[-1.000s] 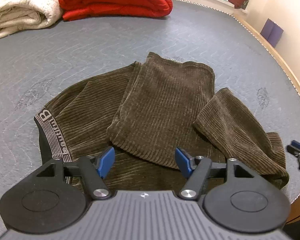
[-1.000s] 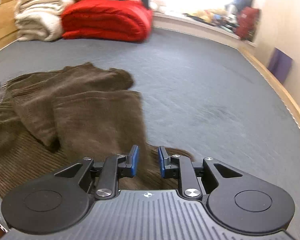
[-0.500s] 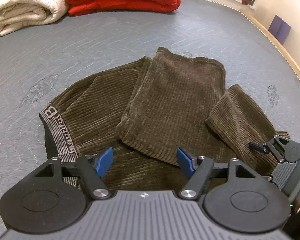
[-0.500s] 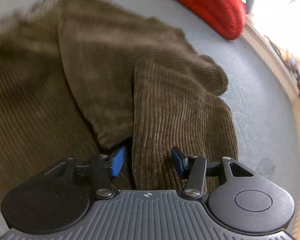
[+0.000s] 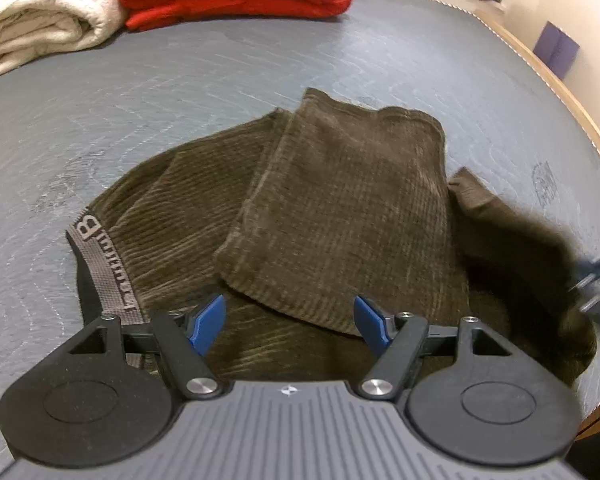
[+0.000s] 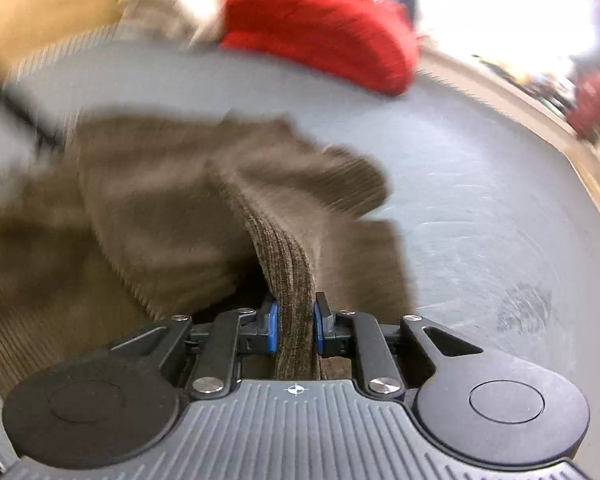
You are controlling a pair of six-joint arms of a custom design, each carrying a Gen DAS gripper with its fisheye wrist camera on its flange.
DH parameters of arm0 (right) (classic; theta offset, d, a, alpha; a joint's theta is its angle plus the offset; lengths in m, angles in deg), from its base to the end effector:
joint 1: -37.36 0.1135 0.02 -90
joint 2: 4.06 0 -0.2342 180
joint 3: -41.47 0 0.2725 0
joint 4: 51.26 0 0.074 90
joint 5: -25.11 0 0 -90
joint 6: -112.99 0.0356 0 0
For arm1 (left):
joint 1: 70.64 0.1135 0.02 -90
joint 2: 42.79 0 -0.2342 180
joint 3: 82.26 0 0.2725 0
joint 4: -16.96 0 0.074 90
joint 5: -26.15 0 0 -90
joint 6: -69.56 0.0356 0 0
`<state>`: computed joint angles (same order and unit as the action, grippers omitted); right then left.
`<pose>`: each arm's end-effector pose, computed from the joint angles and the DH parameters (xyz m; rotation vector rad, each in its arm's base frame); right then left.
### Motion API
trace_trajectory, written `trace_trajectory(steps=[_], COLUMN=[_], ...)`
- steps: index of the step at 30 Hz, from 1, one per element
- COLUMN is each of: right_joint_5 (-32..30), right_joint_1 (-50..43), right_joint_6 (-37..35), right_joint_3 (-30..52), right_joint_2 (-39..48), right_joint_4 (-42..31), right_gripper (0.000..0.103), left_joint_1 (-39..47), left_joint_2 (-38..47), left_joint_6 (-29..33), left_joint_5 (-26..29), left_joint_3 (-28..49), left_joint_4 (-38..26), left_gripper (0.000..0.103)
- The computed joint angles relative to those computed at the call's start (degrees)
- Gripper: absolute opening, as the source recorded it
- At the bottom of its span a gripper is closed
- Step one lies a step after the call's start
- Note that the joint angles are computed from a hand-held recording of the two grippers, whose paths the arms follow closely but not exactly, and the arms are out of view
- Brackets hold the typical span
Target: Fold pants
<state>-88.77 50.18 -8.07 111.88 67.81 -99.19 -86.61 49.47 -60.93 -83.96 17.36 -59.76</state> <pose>0.2785 0.0782 0.2482 -1.0525 2.1189 0.3541 0.3277 -0.0811 0.2819 -0.6478 2.5771 0.1862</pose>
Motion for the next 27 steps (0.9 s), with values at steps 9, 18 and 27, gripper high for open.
trace_trajectory(steps=[9, 18, 27], right_joint_5=[-18.16, 2.96, -3.02], right_joint_1=[-40.25, -50.55, -54.78], right_joint_6=[26.32, 24.18, 36.73], right_joint_3=[16.65, 36.73, 38.26], right_joint_2=[17.89, 41.39, 44.11], right_joint_4=[3.71, -15.69, -15.59], right_gripper=[0.01, 0.012, 0.023], left_joint_1=[-2.46, -3.08, -4.36], left_joint_2=[1.05, 3.05, 6.75], left_joint_6=[1.39, 3.77, 4.1], left_joint_5=[-0.52, -1.47, -1.75], left_joint_3=[0.13, 1.3, 4.82], left_joint_4=[0.38, -0.76, -1.2], left_gripper=[0.076, 0.077, 0.078])
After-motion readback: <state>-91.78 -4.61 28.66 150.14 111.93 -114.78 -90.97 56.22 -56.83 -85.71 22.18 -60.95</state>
